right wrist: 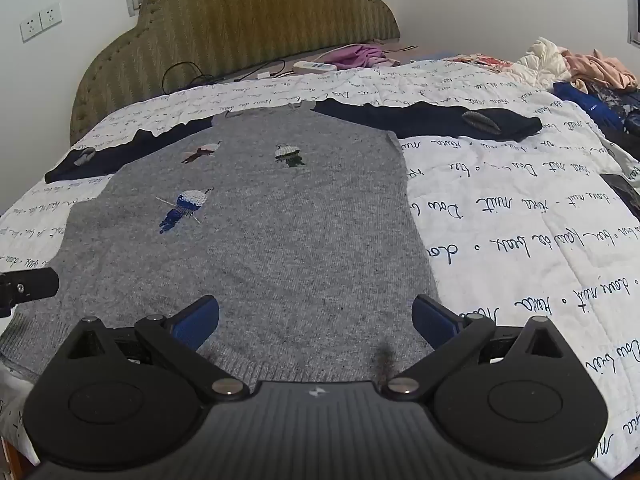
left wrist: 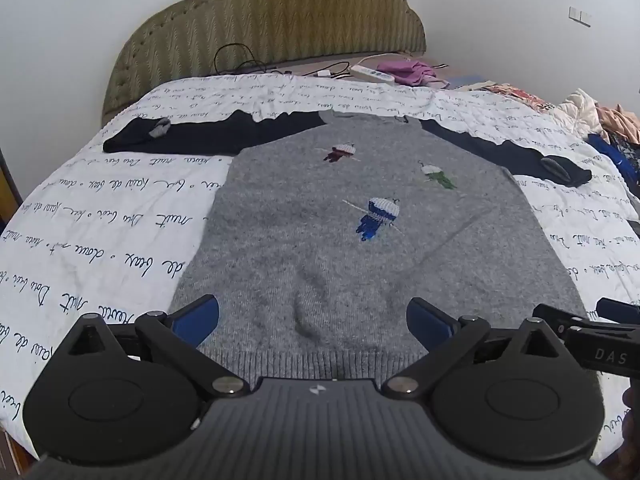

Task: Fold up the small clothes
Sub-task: 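Move both tools over the grey sweater toward its navy sleeves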

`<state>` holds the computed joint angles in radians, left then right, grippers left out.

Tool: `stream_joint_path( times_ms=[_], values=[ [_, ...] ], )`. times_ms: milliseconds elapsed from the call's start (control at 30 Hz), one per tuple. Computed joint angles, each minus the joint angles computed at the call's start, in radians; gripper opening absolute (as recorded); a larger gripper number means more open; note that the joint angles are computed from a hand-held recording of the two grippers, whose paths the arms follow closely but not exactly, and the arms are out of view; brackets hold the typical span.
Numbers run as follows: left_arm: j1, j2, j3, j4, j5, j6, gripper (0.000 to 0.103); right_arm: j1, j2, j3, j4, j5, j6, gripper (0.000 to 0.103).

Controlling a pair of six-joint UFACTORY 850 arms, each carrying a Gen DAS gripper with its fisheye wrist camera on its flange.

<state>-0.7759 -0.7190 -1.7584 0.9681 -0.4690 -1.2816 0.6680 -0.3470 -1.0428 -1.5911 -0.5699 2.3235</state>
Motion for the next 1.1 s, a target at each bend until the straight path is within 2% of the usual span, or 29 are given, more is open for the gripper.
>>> stream_joint_path(
  times_ms=[33, 133, 200, 267, 333, 367, 467, 500, 600, 667, 700, 867, 1100],
  values=[
    [0.0, 0.0, 0.0, 0.001, 0.001, 0.002, 0.102, -0.005, 0.003, -0.002, 0.026, 0.023, -0.02, 0.103],
    [0.011, 0.01, 0.038, 0.019, 0.031, -0.012, 0.101, -0.003, 0.003, -0.001, 0.02, 0.021, -0.023, 0.103],
    [0.021, -0.001, 0.025, -0.112, 0.047, 0.084, 0.099, -0.003, 0.002, -0.002, 0.02, 0.021, -0.029, 0.103],
    [0.032, -0.002, 0.026, -0.255, 0.079, 0.194, 0.088, -0.005, 0.002, -0.002, 0.023, 0.025, -0.034, 0.103],
    [0.043, 0.002, 0.035, -0.346, 0.087, 0.26, 0.087, 0.0, 0.024, 0.025, 0.006, 0.015, -0.001, 0.103],
    [0.031, -0.002, 0.024, -0.331, 0.061, 0.232, 0.085, -0.001, 0.018, 0.017, 0.011, 0.013, -0.008, 0.103],
    [0.019, 0.011, 0.056, -0.157, 0.053, 0.024, 0.086, -0.001, 0.01, 0.003, 0.018, 0.012, -0.023, 0.103],
    [0.019, 0.016, 0.06, -0.145, 0.054, -0.001, 0.087, -0.001, 0.009, 0.003, 0.014, 0.009, -0.017, 0.103],
    [0.024, 0.009, 0.04, -0.22, 0.048, 0.091, 0.088, -0.003, 0.007, 0.0, 0.02, 0.009, -0.026, 0.103],
    [0.018, -0.006, 0.018, -0.186, 0.015, 0.104, 0.098, -0.005, 0.006, -0.001, 0.022, 0.011, -0.028, 0.103],
    [0.017, -0.011, 0.012, -0.172, 0.009, 0.103, 0.099, -0.008, 0.005, -0.002, 0.024, 0.013, -0.03, 0.103],
    [0.012, -0.052, -0.049, -0.108, -0.028, 0.108, 0.103, -0.03, -0.009, -0.02, 0.036, 0.032, -0.053, 0.103],
    [0.021, -0.142, -0.191, -0.189, -0.08, 0.236, 0.103, -0.07, -0.043, -0.064, 0.051, 0.073, -0.104, 0.103]
  ],
)
